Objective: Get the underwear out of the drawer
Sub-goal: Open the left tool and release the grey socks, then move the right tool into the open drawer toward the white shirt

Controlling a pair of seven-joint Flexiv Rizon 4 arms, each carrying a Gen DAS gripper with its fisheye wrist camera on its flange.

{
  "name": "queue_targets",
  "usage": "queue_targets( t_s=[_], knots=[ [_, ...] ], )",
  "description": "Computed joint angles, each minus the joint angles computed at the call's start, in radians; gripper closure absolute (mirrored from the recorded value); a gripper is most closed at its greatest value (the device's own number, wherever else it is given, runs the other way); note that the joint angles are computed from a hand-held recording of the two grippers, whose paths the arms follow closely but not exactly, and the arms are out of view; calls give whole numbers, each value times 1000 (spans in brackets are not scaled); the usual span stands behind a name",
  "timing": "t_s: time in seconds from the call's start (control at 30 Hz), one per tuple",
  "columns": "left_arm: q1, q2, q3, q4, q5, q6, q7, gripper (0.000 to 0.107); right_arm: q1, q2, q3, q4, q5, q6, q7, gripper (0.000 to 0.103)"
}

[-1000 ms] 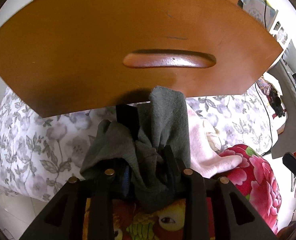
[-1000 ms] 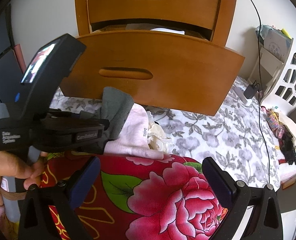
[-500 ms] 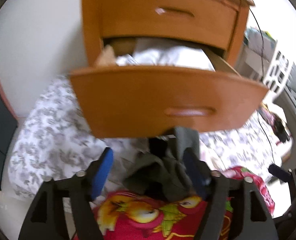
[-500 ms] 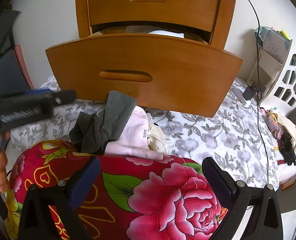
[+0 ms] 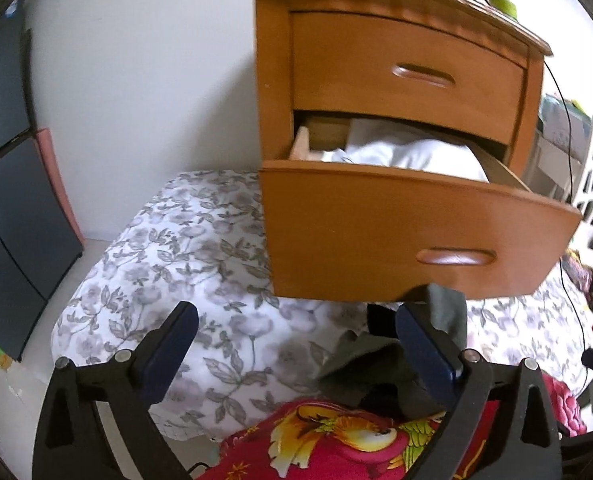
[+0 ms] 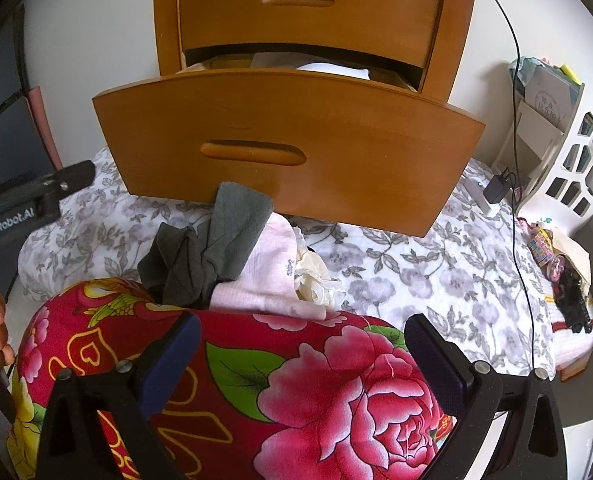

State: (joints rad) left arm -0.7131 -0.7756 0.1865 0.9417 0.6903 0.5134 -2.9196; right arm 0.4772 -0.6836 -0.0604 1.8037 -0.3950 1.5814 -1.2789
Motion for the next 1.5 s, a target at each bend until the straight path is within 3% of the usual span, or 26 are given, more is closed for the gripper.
queue_targets(
  t_s=[0.37,0.57,0.73,0.87,1.17,1.5],
  knots=[
    [-16,12,9,28,48,5,-37,8,-5,7,8,8,12,45,-12,0],
    [-29,5,16,16,77,-2,-36,8,-47,8,68,-4,31,82,-50,0],
    [-30,-9,12,-2,77,-16,-13,8,-134,0,183,-37,46,73,-90,0],
    [-30,-18,12,-13,73,-19,6,8,-235,-21,321,-82,61,24,-141,0],
    [-41,-28,19,-33,75,-57,16,8,-310,-48,447,-178,143,-86,-247,0],
    [-31,-31,11,-37,57,-71,34,8,-285,-41,451,-313,225,-173,-387,0]
  ],
)
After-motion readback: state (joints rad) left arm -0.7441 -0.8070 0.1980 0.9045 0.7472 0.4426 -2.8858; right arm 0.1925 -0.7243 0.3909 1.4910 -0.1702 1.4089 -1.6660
